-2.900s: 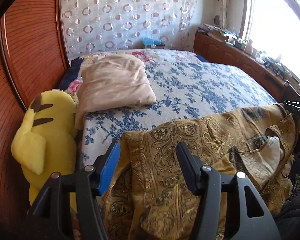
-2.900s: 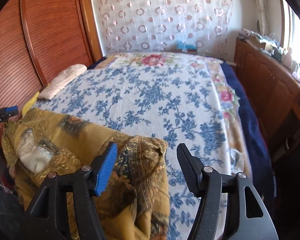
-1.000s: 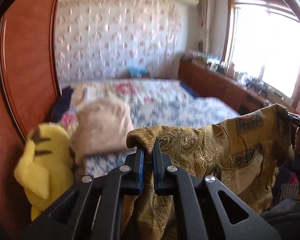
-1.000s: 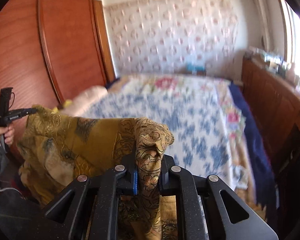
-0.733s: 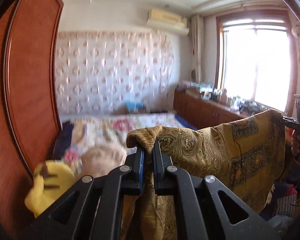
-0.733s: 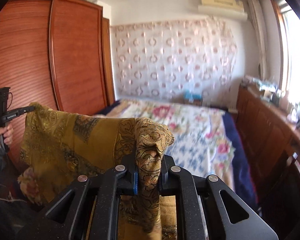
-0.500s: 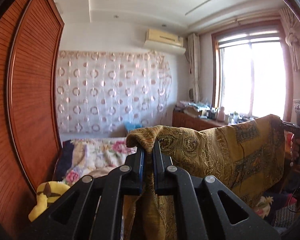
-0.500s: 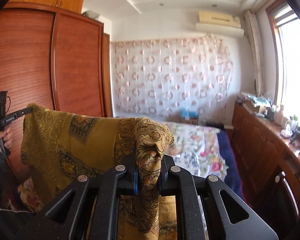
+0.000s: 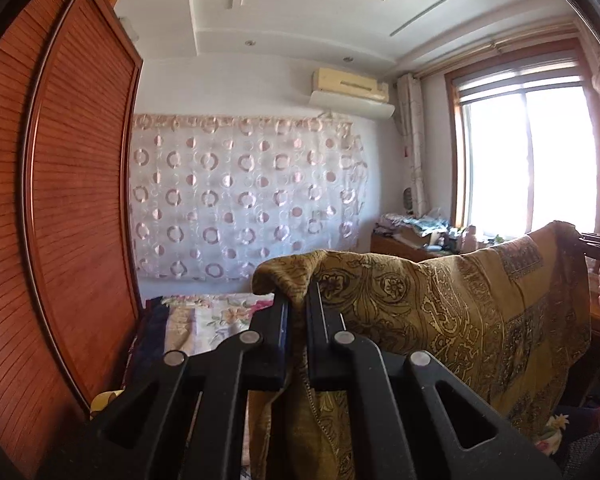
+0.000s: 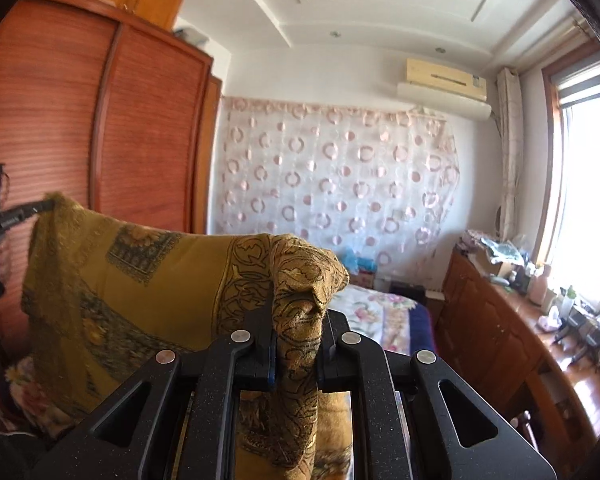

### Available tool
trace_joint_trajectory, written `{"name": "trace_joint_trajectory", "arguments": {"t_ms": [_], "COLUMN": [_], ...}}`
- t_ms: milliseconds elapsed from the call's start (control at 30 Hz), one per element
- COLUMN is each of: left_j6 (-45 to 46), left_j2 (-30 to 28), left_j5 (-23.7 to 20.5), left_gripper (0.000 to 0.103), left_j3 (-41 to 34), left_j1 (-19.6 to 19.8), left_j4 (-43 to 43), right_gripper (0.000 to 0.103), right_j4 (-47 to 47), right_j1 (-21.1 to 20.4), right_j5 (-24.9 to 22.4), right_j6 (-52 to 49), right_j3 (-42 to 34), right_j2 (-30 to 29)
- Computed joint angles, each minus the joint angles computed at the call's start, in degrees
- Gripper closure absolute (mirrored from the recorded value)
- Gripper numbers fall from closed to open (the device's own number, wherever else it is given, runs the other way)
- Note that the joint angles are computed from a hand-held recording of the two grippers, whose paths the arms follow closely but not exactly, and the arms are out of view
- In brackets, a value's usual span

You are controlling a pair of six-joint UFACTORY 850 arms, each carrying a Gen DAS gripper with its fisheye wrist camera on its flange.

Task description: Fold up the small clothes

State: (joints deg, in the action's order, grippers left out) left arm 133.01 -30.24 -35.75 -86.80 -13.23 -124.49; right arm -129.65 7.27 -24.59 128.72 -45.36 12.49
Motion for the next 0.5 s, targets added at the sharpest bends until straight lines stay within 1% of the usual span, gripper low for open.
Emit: {"name": "trace_joint_trajectory", "arguments": {"t_ms": [67,100,133,167,200,267,300,333,367,400,433,467,500], "left_j6": [-1.4,-2.0,-4.5,-9.4,-15.4,-27.4,-33.4,-39.4,-45.4,-51.4,-57.4,-63.4,-69.4], "left_j2": [-4.2,-7.2,-9.2,-12.2,-15.3,-21.4,-24.8,-28.3,-30.5,-33.0,-34.7,-35.8,-36.7], "left_j5": [3.5,6.2,7.9,10.3,13.0,17.1,18.5,18.8,18.9,19.2,19.7,18.7,17.1], "left_gripper": [0.098,0.097,0.097,0.096,0.094,0.092,0.088,0.086,0.080,0.068,0.062,0.059,0.057], "left_j3": [-5.2,-8.7,-11.3,-15.4,-19.7,-27.7,-31.8,-36.0,-39.1,-42.3,-44.1,-45.5,-46.7], "left_j1": [-1.0,-1.7,-2.1,-2.5,-3.1,-4.2,-4.8,-5.1,-5.3,-5.5,-5.8,-5.8,-5.8], "left_j4": [1.0,1.5,3.8,8.4,14.2,26.2,32.2,38.2,44.2,50.2,56.2,62.2,68.2], "right_gripper": [0.093,0.093,0.093,0.093,0.093,0.092,0.091,0.090,0.082,0.066,0.062,0.062,0.062], "right_j4": [-0.3,0.6,0.1,0.1,-0.6,1.8,3.0,6.0,10.9,16.3,22.3,28.3,33.9], "right_j1": [-2.8,-3.8,-4.9,-6.4,-7.2,-8.9,-9.6,-9.9,-10.1,-10.2,-10.0,-10.2,-10.4], "right_j5": [2.1,2.3,2.8,4.2,4.5,5.7,6.4,6.6,5.9,5.5,2.8,0.3,0.2], "right_j6": [-0.1,-1.3,-0.9,-0.5,0.3,-2.0,-2.7,-5.8,-11.3,-17.3,-23.3,-29.3,-33.7], "right_j3": [-4.7,-6.7,-7.9,-11.0,-12.1,-17.2,-20.0,-21.5,-24.5,-26.5,-28.9,-31.6,-33.2], "right_j2": [-6.2,-9.0,-11.2,-15.6,-17.9,-25.3,-29.2,-31.3,-35.4,-37.8,-41.4,-45.3,-46.8]}}
